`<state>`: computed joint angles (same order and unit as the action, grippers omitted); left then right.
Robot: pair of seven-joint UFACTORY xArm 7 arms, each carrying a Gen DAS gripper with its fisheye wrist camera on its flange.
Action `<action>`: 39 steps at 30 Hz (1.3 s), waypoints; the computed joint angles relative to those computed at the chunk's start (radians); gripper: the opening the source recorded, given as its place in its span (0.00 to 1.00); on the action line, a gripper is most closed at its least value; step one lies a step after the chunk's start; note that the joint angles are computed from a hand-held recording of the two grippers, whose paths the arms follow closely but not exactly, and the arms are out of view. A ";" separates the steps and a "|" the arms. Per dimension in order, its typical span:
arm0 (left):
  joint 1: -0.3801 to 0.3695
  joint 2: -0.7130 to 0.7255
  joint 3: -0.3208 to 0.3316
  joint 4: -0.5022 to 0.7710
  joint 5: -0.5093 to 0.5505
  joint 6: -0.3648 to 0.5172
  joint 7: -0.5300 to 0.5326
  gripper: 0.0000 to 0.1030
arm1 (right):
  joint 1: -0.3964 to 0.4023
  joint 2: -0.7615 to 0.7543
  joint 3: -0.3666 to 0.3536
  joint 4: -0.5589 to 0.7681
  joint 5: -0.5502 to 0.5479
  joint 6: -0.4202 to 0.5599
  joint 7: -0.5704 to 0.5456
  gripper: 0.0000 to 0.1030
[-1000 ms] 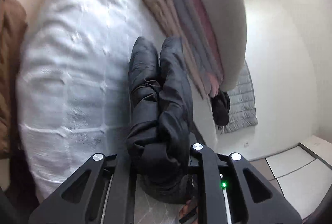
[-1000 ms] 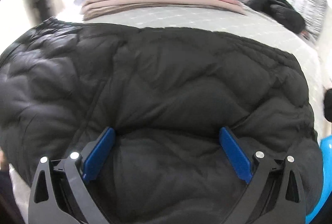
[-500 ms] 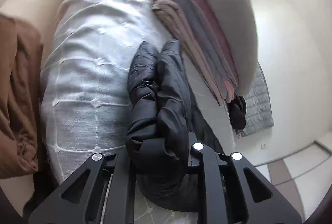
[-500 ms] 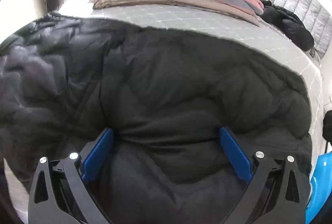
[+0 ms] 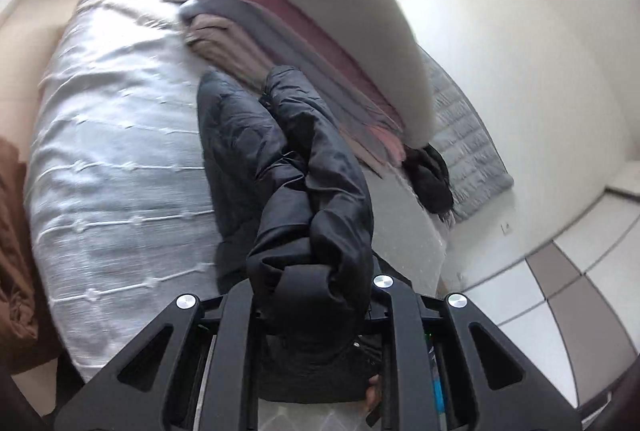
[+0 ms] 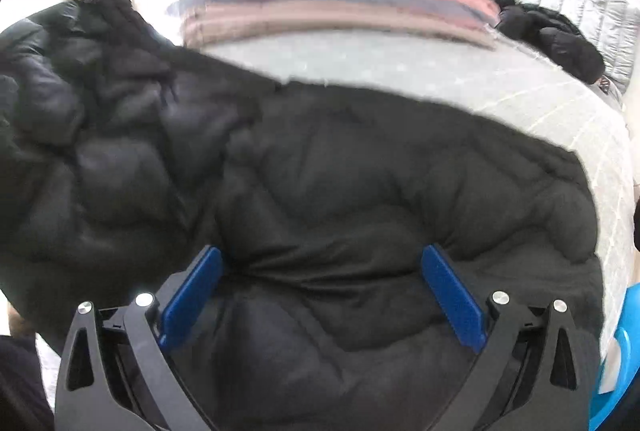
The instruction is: Fold large clothes
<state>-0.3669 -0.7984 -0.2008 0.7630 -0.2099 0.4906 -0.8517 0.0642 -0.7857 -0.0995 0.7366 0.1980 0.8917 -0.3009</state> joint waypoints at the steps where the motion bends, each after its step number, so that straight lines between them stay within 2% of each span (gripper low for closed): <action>1: -0.002 0.021 -0.013 0.027 0.006 0.002 0.001 0.15 | 0.009 0.014 -0.025 0.013 0.021 0.033 -0.002 0.94; 5: -0.001 0.099 -0.073 0.128 0.042 0.016 -0.008 0.15 | 0.010 0.053 -0.078 0.044 0.102 0.101 0.004 0.95; 9: -0.018 0.187 -0.131 0.223 0.083 0.017 -0.007 0.15 | -0.020 0.055 -0.039 0.033 0.073 0.132 0.006 0.95; 11: -0.025 0.241 -0.157 0.271 0.104 0.015 -0.012 0.15 | -0.007 0.058 -0.077 0.052 0.126 0.158 -0.001 0.95; 15: -0.065 0.358 -0.199 0.348 0.136 -0.014 -0.020 0.15 | 0.028 0.101 -0.279 0.129 0.411 0.292 0.006 0.94; 16: -0.079 0.391 -0.206 0.365 0.141 -0.027 -0.020 0.15 | 0.031 0.114 -0.357 0.142 0.500 0.351 0.011 0.94; 20: -0.144 0.519 -0.221 0.425 0.160 -0.077 -0.018 0.15 | 0.033 0.195 -0.559 0.191 0.694 0.547 0.012 0.95; 25: -0.240 0.685 -0.223 0.516 0.193 -0.103 0.000 0.15 | 0.017 0.303 -0.709 0.223 0.818 0.725 0.001 0.94; 30: -0.318 0.802 -0.204 0.582 0.262 -0.132 -0.007 0.15 | -0.021 0.397 -0.801 0.217 0.938 0.849 0.013 0.94; 36: -0.364 0.863 -0.177 0.600 0.180 -0.175 0.095 0.15 | -0.088 0.469 -0.837 0.196 1.048 0.937 0.007 0.94; 39: -0.375 0.911 -0.180 0.623 0.132 -0.170 0.160 0.16 | -0.132 0.495 -0.843 0.180 1.090 0.966 0.011 0.94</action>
